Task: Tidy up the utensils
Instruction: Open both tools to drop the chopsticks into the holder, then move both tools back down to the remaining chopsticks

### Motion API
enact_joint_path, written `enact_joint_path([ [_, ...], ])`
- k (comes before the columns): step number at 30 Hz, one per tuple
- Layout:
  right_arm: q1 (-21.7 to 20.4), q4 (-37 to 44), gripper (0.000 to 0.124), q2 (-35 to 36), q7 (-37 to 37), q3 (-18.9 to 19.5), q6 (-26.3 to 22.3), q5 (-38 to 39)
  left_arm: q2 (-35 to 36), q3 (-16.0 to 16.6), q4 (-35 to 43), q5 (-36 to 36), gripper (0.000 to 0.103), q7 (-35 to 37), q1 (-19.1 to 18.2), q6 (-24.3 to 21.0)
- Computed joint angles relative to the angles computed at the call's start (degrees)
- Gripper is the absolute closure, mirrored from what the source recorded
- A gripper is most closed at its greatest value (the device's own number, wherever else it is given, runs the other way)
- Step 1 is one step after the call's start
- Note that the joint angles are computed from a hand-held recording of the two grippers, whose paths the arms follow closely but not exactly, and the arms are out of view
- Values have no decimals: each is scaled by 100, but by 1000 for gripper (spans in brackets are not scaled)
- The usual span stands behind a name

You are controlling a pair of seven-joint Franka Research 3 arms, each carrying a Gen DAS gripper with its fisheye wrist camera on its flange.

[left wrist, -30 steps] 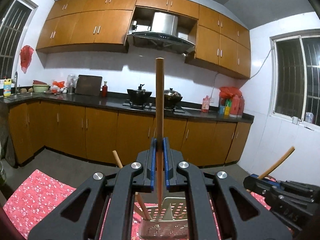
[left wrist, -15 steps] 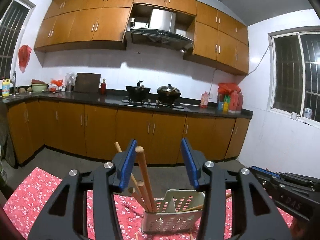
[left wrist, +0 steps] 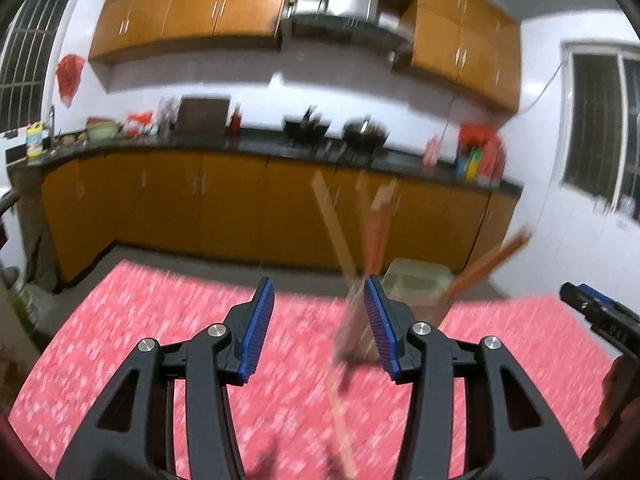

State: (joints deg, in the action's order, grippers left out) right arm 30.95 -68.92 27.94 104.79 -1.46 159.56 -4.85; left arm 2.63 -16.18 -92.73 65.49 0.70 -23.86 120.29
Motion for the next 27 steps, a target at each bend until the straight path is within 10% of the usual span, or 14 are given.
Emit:
enact_joint_path([
  [7, -309, -566, 95, 7, -529, 564, -1134, 762, -201, -35, -825, -1332, 55, 76, 130, 149],
  [27, 348, -819, 113, 190, -714, 396, -1300, 239, 377, -28, -752, -2080, 56, 436, -84, 723],
])
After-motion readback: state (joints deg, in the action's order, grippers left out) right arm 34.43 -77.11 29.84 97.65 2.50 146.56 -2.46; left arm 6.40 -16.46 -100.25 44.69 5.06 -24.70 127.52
